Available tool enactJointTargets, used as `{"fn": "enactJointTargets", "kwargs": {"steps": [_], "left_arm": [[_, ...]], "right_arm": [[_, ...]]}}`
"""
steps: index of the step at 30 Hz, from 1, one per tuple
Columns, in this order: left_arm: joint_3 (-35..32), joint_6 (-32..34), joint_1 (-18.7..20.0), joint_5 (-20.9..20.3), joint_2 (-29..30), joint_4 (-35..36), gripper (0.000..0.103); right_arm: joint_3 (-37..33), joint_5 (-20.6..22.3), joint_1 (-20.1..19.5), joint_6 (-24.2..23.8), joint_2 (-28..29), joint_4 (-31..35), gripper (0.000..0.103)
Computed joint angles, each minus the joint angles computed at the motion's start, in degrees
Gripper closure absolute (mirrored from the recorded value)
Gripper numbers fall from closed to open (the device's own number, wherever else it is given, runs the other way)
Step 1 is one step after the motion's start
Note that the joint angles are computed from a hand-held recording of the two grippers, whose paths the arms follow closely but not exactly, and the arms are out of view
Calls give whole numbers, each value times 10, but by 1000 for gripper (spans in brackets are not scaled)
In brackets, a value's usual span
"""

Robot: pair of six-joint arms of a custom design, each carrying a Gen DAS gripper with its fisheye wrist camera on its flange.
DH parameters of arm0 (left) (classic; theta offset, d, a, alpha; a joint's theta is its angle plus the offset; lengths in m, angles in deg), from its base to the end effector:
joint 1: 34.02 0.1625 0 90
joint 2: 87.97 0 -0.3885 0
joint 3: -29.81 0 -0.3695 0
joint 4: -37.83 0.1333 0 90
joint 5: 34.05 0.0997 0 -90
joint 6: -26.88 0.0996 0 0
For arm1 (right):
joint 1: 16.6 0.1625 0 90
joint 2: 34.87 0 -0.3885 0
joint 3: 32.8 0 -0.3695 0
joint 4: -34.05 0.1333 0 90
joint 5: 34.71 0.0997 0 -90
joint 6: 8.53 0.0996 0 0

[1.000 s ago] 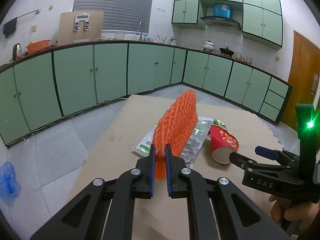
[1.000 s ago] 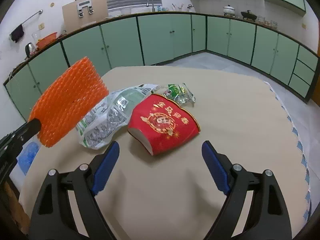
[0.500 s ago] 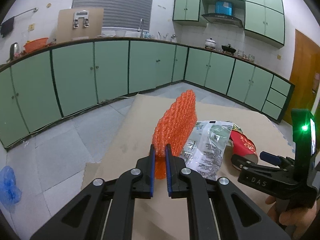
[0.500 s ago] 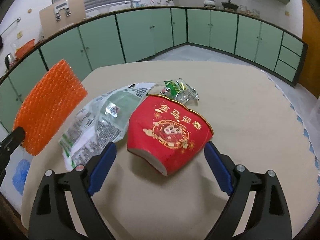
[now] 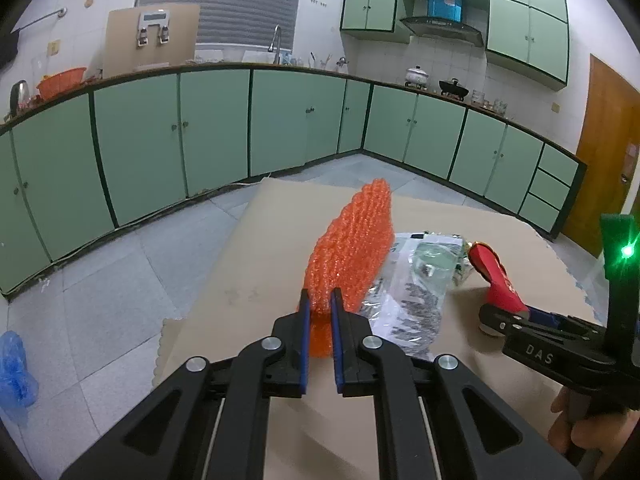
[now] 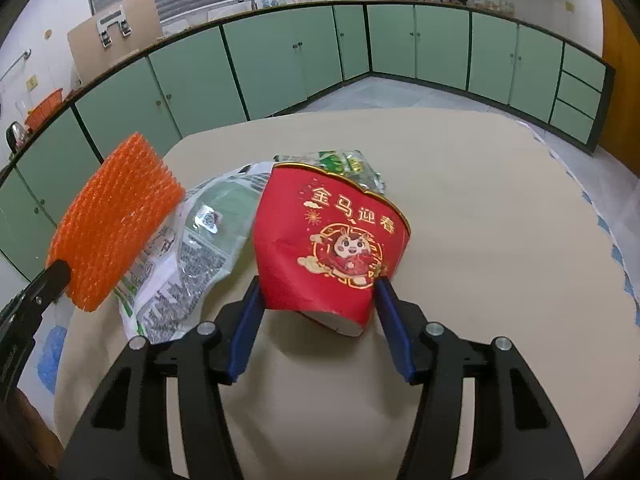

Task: Collect trash
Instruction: 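Grasp the orange mesh net with the left tool while the right tool grasps the red paper cup, then carry the net and red cup over the bin and open both tools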

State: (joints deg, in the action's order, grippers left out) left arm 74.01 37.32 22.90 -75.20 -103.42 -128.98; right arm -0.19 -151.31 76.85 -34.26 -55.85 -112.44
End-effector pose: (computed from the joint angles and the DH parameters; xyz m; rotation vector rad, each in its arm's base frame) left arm -0.2696 -0.7956 0.1186 0.4037 2.2186 -1.1633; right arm 0.1402 -0.8513 0.2343 0.3797 -2.3930 0.8665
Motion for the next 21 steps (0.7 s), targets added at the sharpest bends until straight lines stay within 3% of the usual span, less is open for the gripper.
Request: {"fn": "enactJointTargets", "kwargs": {"steps": [14,21], "left_arm": [[33,-10,-52,23,-7,-12,94],[57,-35,-100,9,2,-4,94]], "right_arm": [[256,52,-19,-24,-196,-105,54],[374,70,-51,-55,-319,-135,54]]}}
